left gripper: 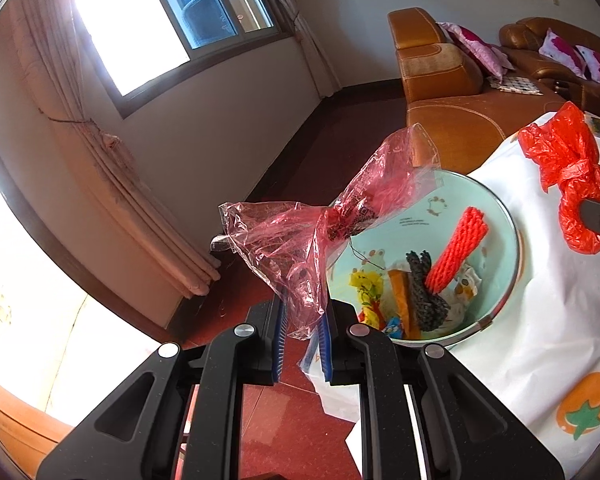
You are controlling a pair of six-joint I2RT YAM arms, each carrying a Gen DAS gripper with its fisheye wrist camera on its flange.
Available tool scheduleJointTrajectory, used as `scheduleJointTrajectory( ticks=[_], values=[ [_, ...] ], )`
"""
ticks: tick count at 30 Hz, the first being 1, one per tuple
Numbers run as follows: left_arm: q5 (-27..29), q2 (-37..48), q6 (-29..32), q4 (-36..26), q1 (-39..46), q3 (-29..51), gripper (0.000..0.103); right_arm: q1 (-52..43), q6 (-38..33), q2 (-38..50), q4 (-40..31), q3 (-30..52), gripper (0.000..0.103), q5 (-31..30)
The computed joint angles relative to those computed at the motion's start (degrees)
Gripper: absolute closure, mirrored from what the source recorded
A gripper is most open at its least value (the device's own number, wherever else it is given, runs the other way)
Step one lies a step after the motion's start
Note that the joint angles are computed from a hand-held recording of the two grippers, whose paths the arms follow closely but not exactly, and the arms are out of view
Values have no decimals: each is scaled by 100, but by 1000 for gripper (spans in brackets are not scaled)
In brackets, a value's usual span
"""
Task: Collect trash
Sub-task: 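Hold the pink bag in the left tool and red bag in the right tool above the bin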
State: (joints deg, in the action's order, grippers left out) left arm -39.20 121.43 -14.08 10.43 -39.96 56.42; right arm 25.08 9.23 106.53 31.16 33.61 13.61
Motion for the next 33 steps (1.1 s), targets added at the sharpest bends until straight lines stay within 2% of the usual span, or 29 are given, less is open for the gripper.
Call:
scheduleJointTrajectory(
  ticks=[19,33],
  values=[
    [-197,-159,116,25,385,-6,89,220,-127,310,-339,673,94,87],
    [-132,115,226,-84,482,350,89,187,-198,531,-583,1098,94,84]
  ],
)
